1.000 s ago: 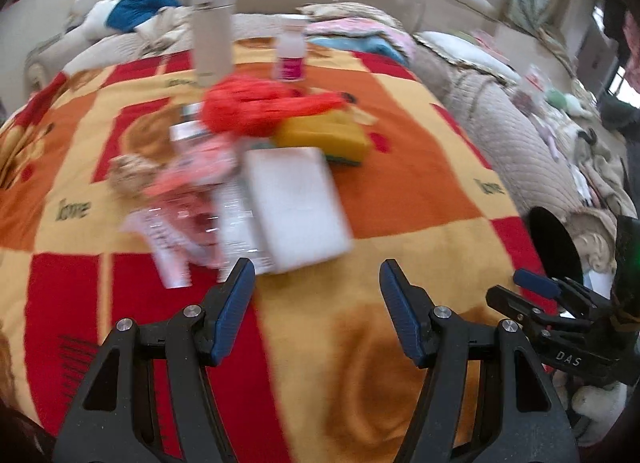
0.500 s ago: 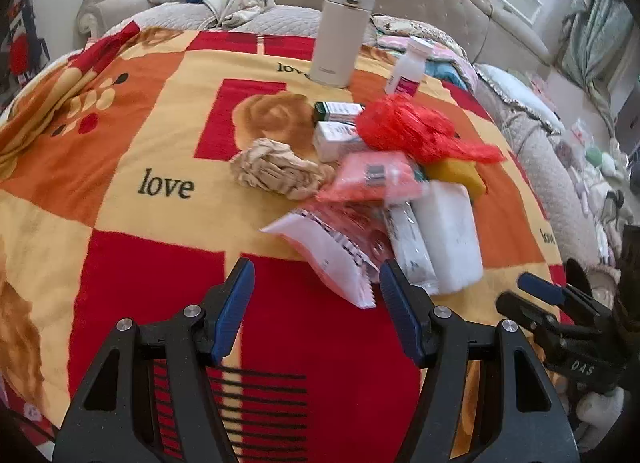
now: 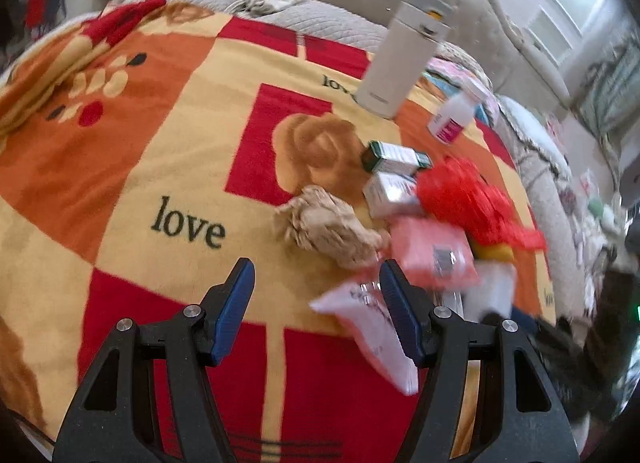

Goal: Collect trash
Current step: 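Grasp the white foam block with the right tool while the left tool grasps the crumpled beige paper, then carry the foam block and crumpled paper over the black bin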

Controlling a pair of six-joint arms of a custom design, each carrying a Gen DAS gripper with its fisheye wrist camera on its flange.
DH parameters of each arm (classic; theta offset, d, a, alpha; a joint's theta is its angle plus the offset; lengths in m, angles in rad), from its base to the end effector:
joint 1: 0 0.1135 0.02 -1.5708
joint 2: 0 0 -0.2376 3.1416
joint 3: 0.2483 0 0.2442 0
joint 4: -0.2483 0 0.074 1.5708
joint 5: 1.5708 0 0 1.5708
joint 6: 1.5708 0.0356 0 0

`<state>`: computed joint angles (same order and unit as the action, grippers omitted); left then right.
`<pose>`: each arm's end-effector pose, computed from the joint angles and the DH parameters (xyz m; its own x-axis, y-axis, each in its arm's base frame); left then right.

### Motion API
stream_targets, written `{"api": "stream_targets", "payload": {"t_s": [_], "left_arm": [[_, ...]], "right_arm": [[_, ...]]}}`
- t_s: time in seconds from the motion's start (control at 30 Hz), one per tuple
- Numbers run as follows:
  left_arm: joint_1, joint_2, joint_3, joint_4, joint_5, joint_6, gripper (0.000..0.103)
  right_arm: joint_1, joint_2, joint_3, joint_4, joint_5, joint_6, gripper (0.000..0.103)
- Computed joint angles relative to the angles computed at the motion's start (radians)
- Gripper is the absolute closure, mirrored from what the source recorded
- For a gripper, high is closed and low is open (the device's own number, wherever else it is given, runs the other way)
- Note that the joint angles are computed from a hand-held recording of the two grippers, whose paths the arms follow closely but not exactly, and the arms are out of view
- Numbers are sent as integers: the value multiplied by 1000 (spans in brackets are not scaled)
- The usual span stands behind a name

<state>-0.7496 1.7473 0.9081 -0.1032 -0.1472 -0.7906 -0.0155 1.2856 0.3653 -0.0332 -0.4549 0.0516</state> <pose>0.2442 -0.2201 0.1230 -0.8507 -0.1687 -0.4978 0.0088 0.9424 -0.3344 0.2058 0.0125 0.1031 -0.8267 0.0592 -0.5596 -0.1980 0.9003 0.3877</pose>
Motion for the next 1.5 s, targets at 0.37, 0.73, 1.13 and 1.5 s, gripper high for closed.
{"api": "stream_targets", "payload": {"t_s": [0.37,0.73,1.13,1.5], "left_arm": [[94,233,168,69,58,-22,58],[70,-30,-35,80,32,9,81],[-187,-223,-105,-24,-87,-38,81],[-355,-92,29,-73,-171,-60,81]], "right_arm": [[-117,-239,-58,-196,-26,-116,48],[-140,-310,-97,-247,-46,-134,48],[-170,-530,-152,-438,-38,-197,48],[-392,-668,-161,-646,-111,-371,47]]}}
